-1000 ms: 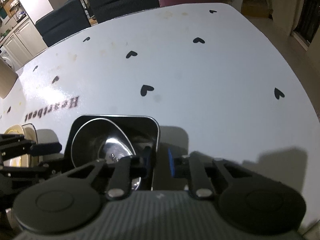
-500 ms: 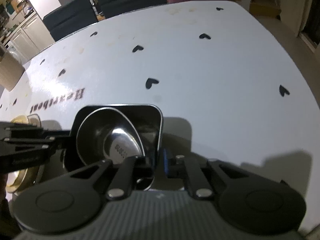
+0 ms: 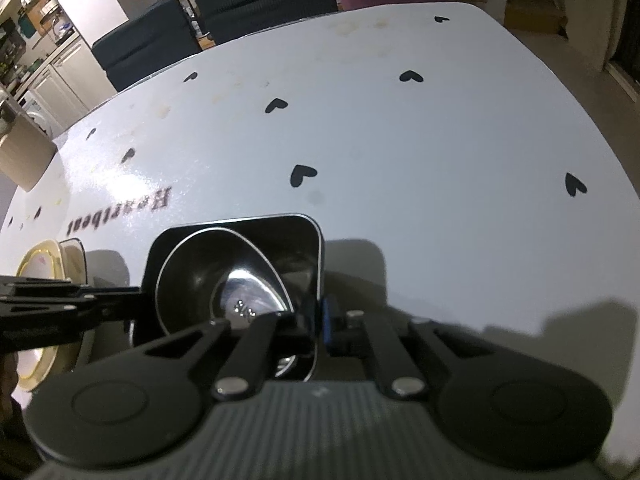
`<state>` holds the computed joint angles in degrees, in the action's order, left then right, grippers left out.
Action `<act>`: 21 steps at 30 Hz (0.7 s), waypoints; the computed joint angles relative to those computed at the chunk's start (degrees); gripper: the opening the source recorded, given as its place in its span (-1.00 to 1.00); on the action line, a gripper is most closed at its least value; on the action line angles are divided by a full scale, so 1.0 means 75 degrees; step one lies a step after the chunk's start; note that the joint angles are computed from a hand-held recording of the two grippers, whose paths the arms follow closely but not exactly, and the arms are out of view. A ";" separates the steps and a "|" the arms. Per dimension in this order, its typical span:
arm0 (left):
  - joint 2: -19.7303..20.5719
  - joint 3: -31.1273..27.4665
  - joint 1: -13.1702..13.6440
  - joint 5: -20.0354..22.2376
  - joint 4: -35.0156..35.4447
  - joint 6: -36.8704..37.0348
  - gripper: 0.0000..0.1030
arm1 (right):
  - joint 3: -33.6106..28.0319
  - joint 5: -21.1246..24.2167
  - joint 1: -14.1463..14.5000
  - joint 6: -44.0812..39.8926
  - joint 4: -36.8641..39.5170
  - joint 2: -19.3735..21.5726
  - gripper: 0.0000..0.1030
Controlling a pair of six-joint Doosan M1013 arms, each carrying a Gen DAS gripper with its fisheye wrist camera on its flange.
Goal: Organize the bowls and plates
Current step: 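Grip the square steel dish rim with both grippers, then lift the steel dish stack with both grippers and carry it over the cream bowl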
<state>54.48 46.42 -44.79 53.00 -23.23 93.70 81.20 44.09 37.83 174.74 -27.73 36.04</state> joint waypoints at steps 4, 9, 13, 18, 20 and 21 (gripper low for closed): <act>0.0028 -0.0007 -0.0008 -0.0042 0.0010 -0.0009 -0.83 | 0.0016 -0.0060 -0.0004 0.0070 -0.0035 0.0000 -0.90; -0.0025 0.0115 -0.0005 -0.0262 -0.0065 0.0024 -0.85 | 0.0048 -0.0100 0.0012 0.0167 -0.0121 -0.0012 -0.90; -0.0112 0.0243 0.0002 -0.0516 -0.0206 0.0195 -0.85 | 0.0083 -0.0070 0.0051 0.0379 -0.0328 -0.0045 -0.90; -0.0243 0.0379 0.0036 -0.0889 -0.0436 0.0307 -0.86 | 0.0344 -0.0366 0.0129 0.1373 -0.1193 -0.0245 -0.90; -0.0346 0.0496 0.0062 -0.1111 -0.0633 0.0461 -0.86 | 0.0449 -0.0468 0.0180 0.1894 -0.1654 -0.0342 -0.90; -0.0405 0.0565 0.0069 -0.1225 -0.0692 0.0536 -0.86 | 0.0475 -0.0458 0.0213 0.2087 -0.1868 -0.0373 -0.90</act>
<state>51.44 50.65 -44.28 43.81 -28.42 97.72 84.76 40.66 39.42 190.39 -41.74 33.24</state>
